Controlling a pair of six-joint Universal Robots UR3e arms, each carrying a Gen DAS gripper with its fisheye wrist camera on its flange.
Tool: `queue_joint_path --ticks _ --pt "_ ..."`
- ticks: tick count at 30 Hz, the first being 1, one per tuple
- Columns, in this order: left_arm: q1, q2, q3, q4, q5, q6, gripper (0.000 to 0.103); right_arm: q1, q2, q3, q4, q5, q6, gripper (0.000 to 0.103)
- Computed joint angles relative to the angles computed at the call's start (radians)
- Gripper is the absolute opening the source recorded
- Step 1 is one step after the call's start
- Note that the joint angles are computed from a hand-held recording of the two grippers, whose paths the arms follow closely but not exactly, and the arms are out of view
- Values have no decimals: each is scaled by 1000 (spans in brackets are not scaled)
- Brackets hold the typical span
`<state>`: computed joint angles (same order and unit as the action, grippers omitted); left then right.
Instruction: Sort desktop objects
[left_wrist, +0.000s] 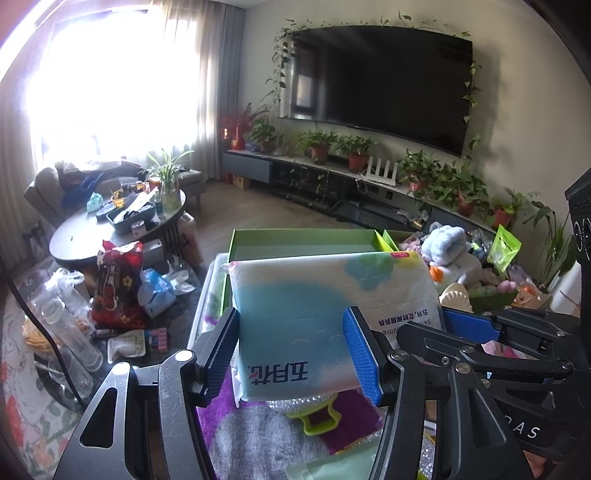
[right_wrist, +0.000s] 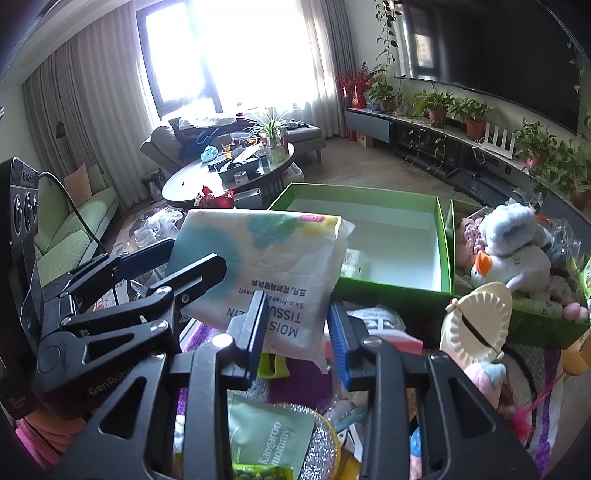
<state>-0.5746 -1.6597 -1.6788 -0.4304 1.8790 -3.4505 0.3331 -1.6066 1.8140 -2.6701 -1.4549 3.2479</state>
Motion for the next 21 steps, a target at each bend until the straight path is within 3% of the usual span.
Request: queue_joint_path --ticks 17,19,21 --pt "52 -61 97 -3 -15 56 58 6 100 -127 -6 -25 7 30" --pt "66 -63 100 8 -51 75 47 10 117 -152 -1 -27 3 26" --pt "65 -78 128 -11 -52 80 44 8 131 -172 2 -4 -8 18"
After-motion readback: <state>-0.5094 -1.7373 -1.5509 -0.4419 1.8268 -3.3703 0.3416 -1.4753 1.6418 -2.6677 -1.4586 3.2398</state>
